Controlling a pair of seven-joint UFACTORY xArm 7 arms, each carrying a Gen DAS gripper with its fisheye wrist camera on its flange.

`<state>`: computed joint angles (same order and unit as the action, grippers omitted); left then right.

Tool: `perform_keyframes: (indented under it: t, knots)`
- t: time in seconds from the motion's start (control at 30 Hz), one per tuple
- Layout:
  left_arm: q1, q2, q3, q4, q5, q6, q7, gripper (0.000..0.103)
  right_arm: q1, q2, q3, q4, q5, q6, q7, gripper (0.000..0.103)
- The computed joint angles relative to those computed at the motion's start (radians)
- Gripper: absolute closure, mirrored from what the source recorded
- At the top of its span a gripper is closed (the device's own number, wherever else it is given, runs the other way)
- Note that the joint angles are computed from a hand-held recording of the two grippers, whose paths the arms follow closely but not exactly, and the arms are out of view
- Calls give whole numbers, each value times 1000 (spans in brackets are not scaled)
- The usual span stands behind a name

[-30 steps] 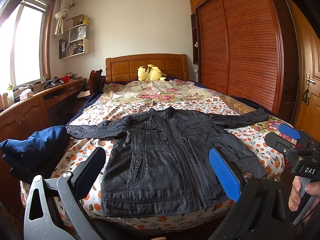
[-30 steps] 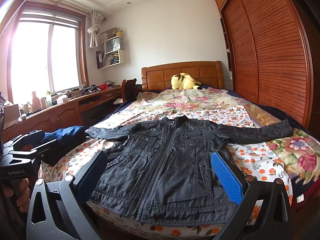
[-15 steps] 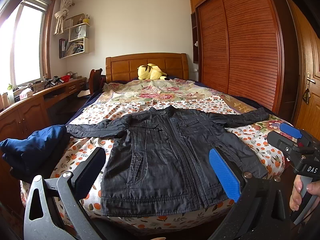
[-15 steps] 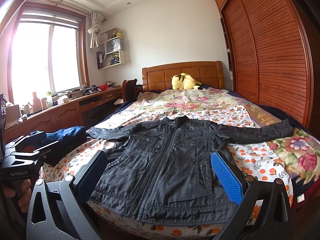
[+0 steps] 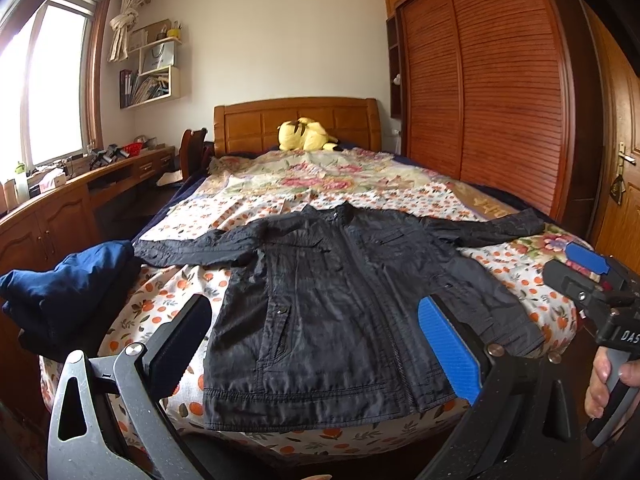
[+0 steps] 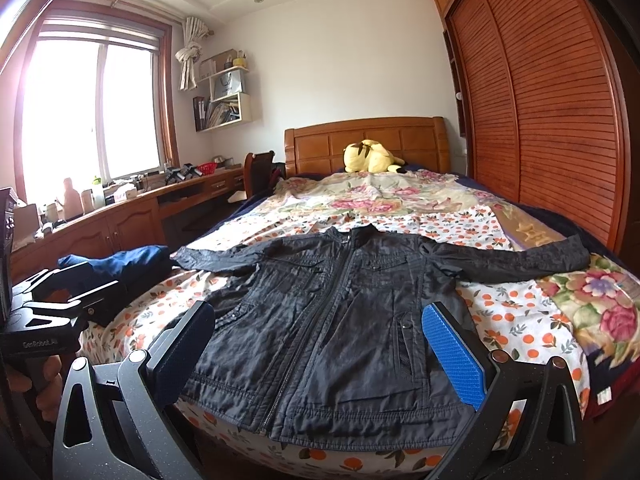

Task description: Fold large clothes

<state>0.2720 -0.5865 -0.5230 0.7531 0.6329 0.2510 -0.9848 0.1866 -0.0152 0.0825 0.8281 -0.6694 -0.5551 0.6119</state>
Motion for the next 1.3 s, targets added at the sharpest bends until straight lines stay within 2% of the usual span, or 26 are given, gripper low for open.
perform_keyframes:
  t: [0.1,0.23,0.4,0.5,0.57,0.67,0.73,0.77,0.8,0.93,0.97,1.1,1.23,1.3]
  knots:
    - [-8,39,24,0,-4,0,19,0,-4,30,1,35,-44,16,37,0]
    - [7,77,39,-9,21,-11,16,0,-10,84,26,85,-39,59,21,0]
    - [7,156,74,0,56,-12,11,0,-79,191,102,218,-188,140,154,0]
    - [6,207,100,12,96,-15,-14,0,-157,252,194,307,-295,196,240,0]
    - [2,241,124,20,128,-20,-32,0,-228,306,285,375,-362,239,283,0]
    - [5,290,148,40,193,-18,-76,0,-323,400,432,469,-414,315,272,0]
    - [10,319,165,54,237,-18,-115,0,-375,474,532,531,-419,372,217,0]
    - [9,330,177,59,255,-19,-132,0,-375,497,544,551,-412,383,192,0]
    - [5,342,191,64,267,-20,-139,0,-397,541,598,585,-404,419,148,0]
    - [-13,392,250,88,313,-16,-155,0,-409,720,743,737,-343,543,-51,0]
    - [-21,407,269,94,312,-21,-152,0,-394,750,752,769,-329,557,-87,0]
    - [-83,463,347,125,248,16,-43,0,-358,920,884,939,-231,695,-318,0]
    - [-137,511,427,150,144,25,81,0,-299,1017,939,1066,-159,774,-490,0]
    - [-163,533,471,157,47,12,163,0,-232,1059,932,1167,-132,824,-565,0]
